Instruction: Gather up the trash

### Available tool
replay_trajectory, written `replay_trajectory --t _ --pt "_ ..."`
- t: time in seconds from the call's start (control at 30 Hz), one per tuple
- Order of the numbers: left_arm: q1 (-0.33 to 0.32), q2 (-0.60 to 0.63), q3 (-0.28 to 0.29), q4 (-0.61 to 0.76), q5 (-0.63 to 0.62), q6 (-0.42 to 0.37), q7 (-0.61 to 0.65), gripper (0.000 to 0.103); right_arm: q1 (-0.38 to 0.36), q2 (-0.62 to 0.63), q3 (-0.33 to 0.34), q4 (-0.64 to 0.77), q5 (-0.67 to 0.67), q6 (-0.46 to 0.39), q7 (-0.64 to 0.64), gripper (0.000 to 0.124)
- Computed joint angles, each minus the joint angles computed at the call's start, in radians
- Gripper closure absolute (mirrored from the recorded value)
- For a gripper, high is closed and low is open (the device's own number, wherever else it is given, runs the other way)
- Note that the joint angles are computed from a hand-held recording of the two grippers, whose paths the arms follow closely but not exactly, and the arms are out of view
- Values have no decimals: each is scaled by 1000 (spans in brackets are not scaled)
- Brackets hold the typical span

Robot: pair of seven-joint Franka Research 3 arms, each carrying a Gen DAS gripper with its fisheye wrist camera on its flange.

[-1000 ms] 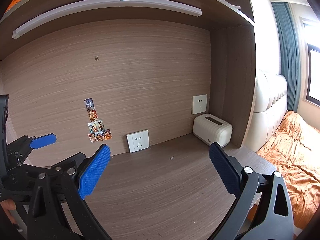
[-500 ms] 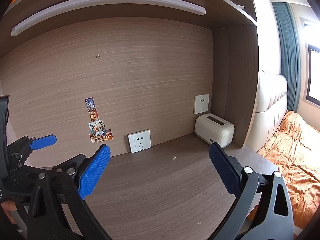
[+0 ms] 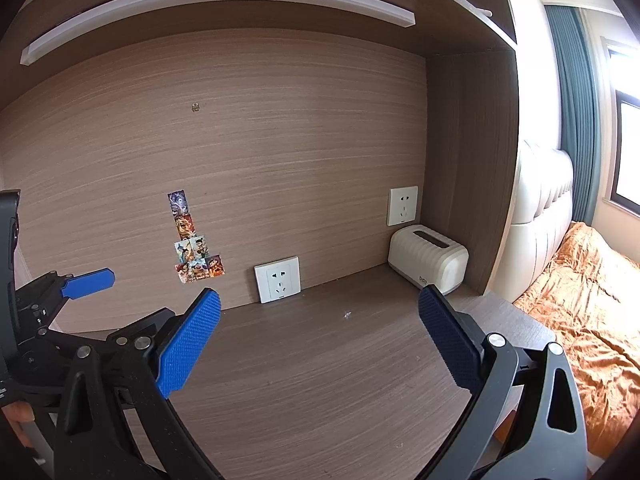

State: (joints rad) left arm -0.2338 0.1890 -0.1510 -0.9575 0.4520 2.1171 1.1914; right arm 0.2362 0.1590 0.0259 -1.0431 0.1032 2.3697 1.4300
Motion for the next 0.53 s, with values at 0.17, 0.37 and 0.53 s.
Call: replay_trajectory --t 0.17,0.37,0.53 --pt "6 6 1 0 -16 6 -1 5 5 7 -1 8 -16 -6 2 25" --pt "17 8 2 -7 -42 4 -3 5 14 25 -2 32 -33 -22 14 25" --pt "38 4 3 -22 -91 2 -12 5 19 32 -1 42 -39 -44 13 25"
